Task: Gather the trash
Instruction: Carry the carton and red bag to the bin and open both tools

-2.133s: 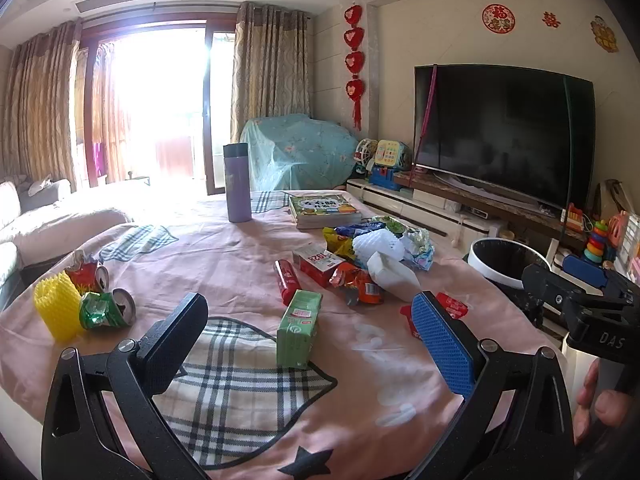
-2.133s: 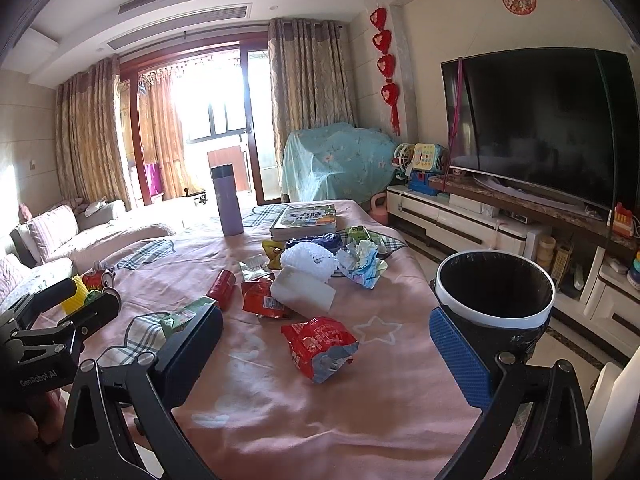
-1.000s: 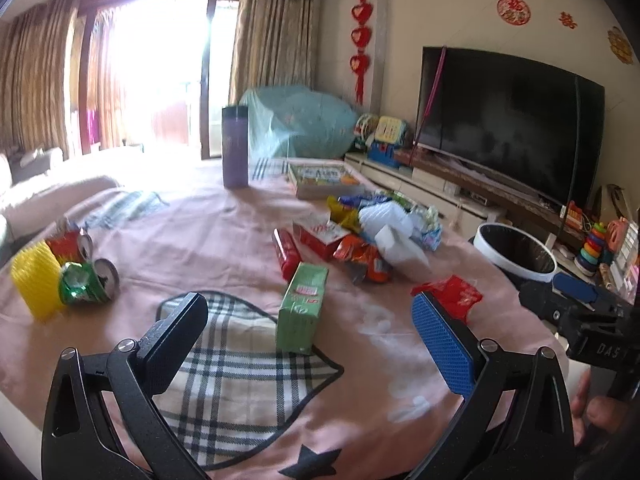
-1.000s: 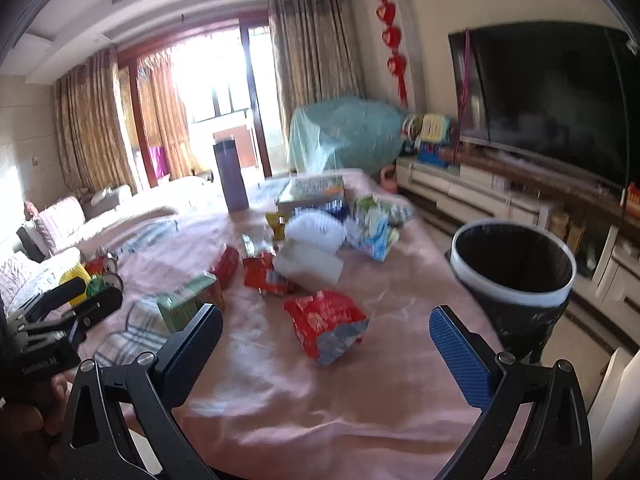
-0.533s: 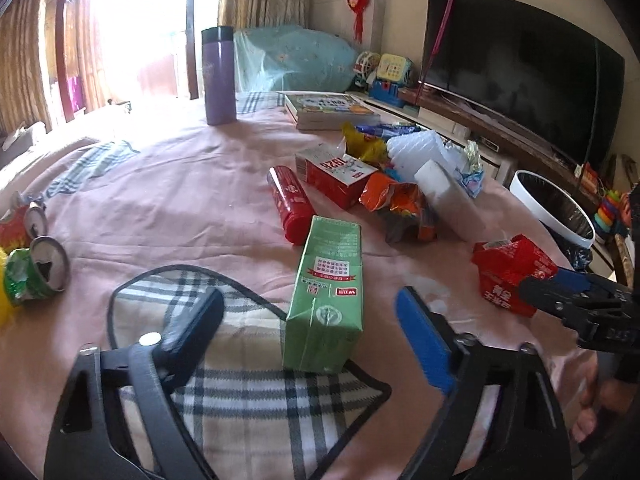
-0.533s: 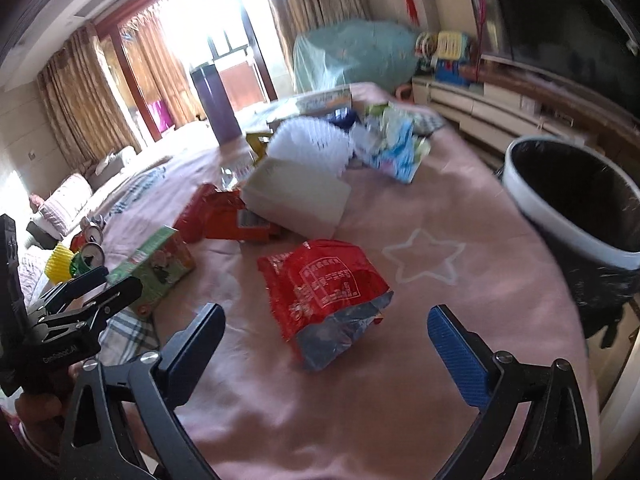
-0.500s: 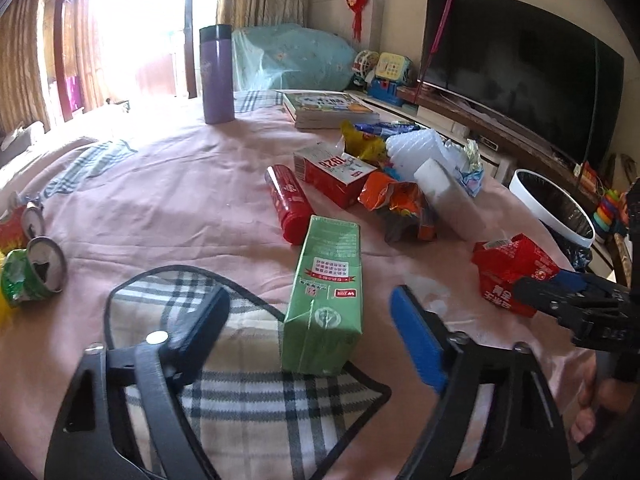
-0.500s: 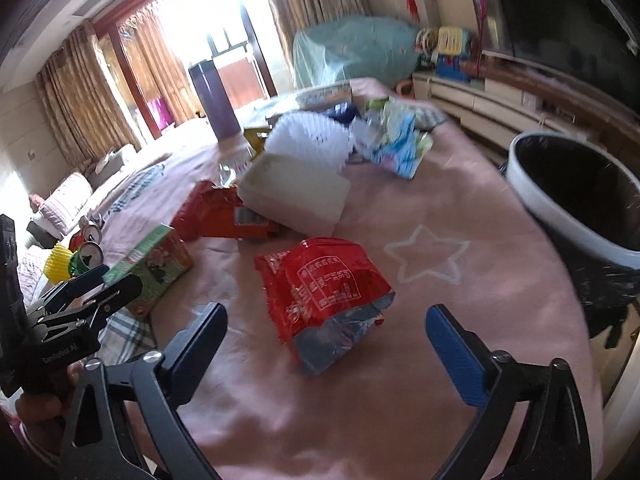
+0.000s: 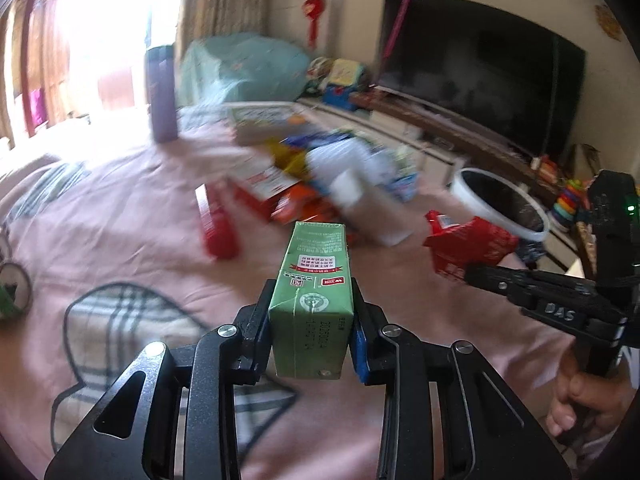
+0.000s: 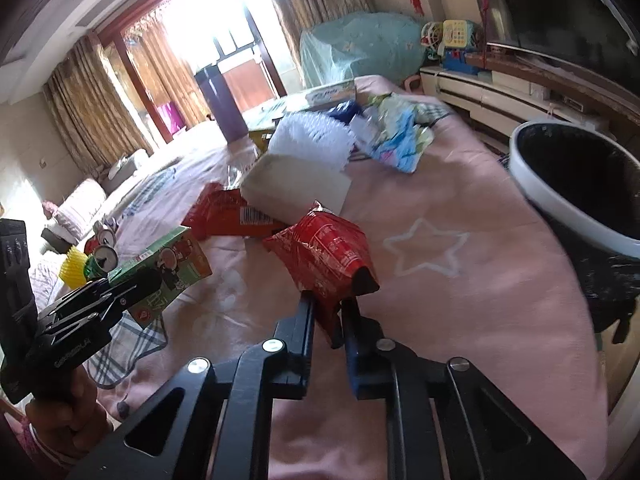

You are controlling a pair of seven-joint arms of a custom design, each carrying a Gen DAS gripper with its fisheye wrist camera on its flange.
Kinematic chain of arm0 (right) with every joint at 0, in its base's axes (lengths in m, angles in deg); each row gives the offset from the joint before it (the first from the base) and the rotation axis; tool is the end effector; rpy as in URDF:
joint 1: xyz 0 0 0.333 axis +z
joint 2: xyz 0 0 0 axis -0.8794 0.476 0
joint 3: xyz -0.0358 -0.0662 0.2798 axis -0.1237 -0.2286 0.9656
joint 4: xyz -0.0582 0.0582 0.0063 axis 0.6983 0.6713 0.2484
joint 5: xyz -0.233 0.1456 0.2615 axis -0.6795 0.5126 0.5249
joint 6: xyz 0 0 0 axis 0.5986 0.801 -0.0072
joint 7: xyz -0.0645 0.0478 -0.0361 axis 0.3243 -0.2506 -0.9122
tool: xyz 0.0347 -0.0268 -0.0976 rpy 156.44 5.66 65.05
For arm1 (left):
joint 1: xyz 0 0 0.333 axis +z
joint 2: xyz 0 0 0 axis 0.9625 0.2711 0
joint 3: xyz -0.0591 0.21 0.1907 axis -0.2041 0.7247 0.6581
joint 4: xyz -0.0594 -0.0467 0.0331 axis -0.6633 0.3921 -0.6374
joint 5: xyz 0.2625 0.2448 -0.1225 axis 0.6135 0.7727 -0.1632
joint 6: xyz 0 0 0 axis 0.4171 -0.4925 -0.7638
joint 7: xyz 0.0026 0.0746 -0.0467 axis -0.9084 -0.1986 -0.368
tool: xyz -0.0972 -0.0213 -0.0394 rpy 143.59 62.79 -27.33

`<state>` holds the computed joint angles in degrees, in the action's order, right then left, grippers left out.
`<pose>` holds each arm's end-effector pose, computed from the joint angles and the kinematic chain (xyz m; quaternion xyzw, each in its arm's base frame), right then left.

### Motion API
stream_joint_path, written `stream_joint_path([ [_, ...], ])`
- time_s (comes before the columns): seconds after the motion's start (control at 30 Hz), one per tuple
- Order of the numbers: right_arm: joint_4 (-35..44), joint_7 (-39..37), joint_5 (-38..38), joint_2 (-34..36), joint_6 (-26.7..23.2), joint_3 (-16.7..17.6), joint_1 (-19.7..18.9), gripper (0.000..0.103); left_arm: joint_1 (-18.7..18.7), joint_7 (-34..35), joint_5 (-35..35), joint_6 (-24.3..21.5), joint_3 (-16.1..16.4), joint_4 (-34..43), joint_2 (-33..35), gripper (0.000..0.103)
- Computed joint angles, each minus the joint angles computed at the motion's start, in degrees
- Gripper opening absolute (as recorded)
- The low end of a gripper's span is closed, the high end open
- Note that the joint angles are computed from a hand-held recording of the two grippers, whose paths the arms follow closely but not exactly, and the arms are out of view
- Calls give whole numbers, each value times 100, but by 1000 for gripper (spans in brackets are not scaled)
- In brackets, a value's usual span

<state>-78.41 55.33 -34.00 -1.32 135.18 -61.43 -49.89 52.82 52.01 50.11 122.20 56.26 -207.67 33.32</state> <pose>0.4403 0.2134 0.4789 -0.6311 0.6696 -0.1834 0.3459 0.4696 -0.1517 0.4990 -0.5060 0.7413 -0.3950 0.1959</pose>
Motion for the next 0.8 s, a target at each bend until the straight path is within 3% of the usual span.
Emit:
stream_joint_path([
  [0.2, -307, 94, -91, -605, -166, -12, -268, 12, -394, 610, -483, -323, -8, 482, 152, 30],
  [0.53, -765, 74, -48, -1436, -561, -160, -918, 12, -71, 901, -634, -745, -834, 1692, 1086, 30],
  [0.8, -728, -233, 110, -1445, -680, -468, -1166, 13, 146, 442, 51, -828, -1419, 2712, 1951, 30],
])
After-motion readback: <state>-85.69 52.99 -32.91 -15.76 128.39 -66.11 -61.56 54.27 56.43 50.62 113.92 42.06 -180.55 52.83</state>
